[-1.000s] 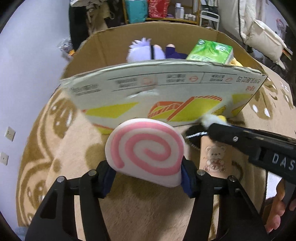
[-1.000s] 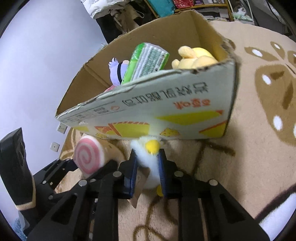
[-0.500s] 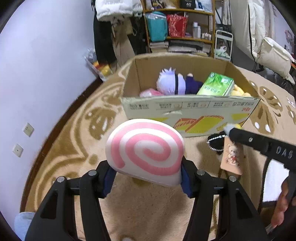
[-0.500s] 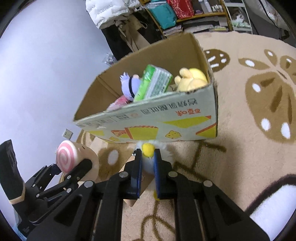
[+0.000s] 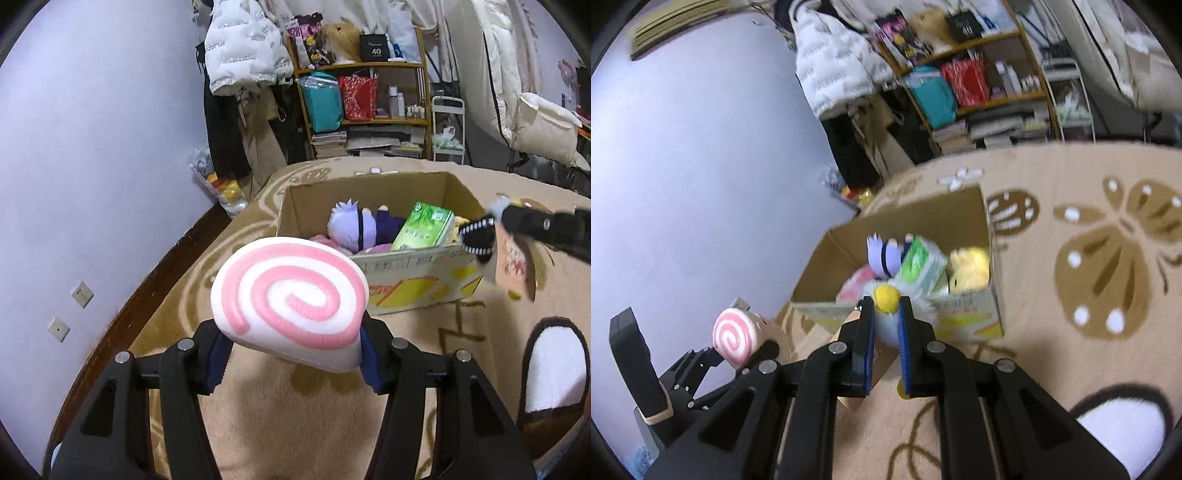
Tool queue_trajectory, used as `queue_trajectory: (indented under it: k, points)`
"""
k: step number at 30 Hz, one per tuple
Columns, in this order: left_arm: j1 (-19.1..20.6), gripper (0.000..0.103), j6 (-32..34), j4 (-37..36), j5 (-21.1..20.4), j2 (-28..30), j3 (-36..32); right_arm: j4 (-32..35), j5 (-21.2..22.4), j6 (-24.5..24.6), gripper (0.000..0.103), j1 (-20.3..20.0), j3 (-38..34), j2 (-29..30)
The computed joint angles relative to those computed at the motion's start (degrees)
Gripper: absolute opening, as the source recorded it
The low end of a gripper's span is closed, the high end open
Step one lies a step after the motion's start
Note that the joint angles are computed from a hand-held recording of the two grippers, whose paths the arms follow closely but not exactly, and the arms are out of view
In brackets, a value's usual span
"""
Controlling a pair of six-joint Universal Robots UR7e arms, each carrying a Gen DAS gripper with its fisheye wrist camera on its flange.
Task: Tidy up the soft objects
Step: 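Lift the swirl cake with the left tool while the right tool carries the fluffy plush to the box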
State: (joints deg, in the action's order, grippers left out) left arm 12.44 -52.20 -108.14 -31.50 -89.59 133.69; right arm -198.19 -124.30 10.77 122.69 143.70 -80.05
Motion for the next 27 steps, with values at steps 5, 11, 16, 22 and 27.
queue_trajectory:
  k: [5, 11, 16, 22, 27]
  points:
    - [0.69, 0.057, 4.82, -6.50, 1.19, 0.70, 0.42, -3.94, -2.60, -3.12, 0.012, 1.33, -1.33, 1.10]
    - [3.87, 0.057, 13.86, -20.95, 2.27, 4.65, -0.11, -13.90, -5.83, -8.76, 0.012, 0.92, -3.20, 6.56]
    - [5.82, 0.057, 22.75, -33.08, 4.32, 8.59, -0.94, -16.20, -2.76, -10.71, 0.012, -2.87, -4.63, 9.14]
    - [7.94, 0.057, 29.35, -40.92, 6.58, 12.44, -2.42, -16.82, -3.31, -15.26, 0.013, -3.80, -7.25, 12.18]
    - [10.12, 0.057, 29.29, -41.50, 5.68, 13.60, -3.85, -17.68, -3.36, -17.98, 0.013, -3.75, -8.74, 13.99]
